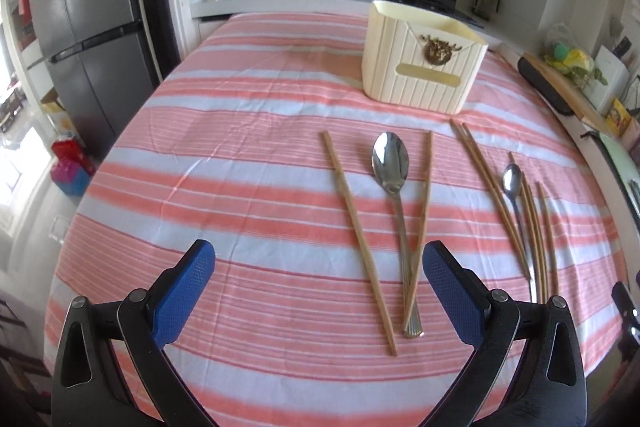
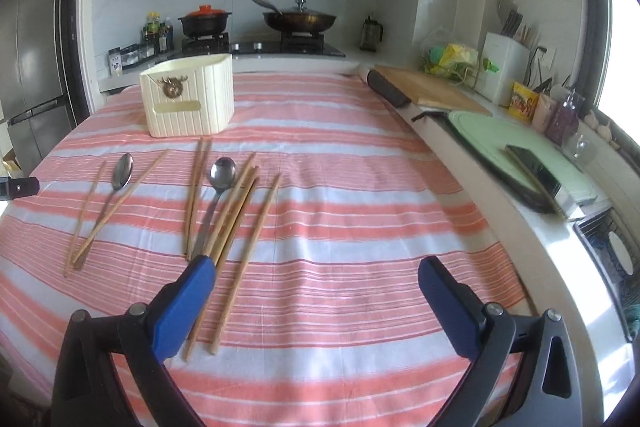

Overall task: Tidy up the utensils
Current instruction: 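Grasp one wooden chopstick with the right gripper while the left gripper grasps another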

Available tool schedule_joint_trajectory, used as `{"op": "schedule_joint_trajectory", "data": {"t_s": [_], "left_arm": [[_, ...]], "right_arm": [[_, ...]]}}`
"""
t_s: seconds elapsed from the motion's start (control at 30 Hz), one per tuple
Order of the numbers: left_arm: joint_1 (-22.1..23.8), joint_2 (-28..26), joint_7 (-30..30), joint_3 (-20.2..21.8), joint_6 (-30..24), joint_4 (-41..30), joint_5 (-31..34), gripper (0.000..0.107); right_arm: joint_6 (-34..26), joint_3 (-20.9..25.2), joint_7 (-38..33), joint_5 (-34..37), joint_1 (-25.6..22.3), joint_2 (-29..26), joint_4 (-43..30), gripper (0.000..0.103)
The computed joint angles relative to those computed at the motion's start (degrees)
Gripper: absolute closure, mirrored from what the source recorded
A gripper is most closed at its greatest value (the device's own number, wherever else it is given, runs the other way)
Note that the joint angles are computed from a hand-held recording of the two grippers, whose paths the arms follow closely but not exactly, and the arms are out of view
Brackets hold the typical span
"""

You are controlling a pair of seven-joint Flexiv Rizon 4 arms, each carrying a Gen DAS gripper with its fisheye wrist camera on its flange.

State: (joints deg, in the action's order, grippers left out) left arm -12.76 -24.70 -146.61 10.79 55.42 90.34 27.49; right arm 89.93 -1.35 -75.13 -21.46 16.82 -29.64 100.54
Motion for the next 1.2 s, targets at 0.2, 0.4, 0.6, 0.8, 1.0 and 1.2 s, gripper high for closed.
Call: {"op": "schedule_joint_trajectory", "data": {"t_s": [0.2,0.4,0.6,0.8,1.0,1.2], "left_arm": [[1.28,-5.99,2.69,-0.32,-4.19,-5.27,-3.18,0.004],[1.83,-8.51,3.24,0.29,-4.76,-7.23,-5.01,0.004],[1.09,-10.22,6.01,0.77,-9.0,-9.08,-5.29,0.004],[1.21,-7.63,8.6,1.49,-7.82,-5.32,-2.79,0.004],[6.59,-6.34,17.78,-1.91,-4.13,-1.74,-8.9,0.004],[9.64,-7.95,28.95,-4.11,-3.46,-2.52,-16.18,0.004]], "right_arm": [[-15.87,15.31,-7.78,8.3,-7.77,-7.23,-12.49,0.034],[-23.72,18.78,-14.47,15.54,-8.33,-10.54,-19.04,0.065],[-29.07,14.99,-17.83,16.69,-4.77,-12.1,-22.89,0.081],[-30.1,10.01,-19.58,13.68,-2.26,-11.03,-21.93,0.086],[-35.96,12.37,-23.57,16.13,-4.23,-12.58,-26.8,0.086],[-45.44,14.1,-27.65,20.93,-4.85,-16.39,-36.57,0.083]]}}
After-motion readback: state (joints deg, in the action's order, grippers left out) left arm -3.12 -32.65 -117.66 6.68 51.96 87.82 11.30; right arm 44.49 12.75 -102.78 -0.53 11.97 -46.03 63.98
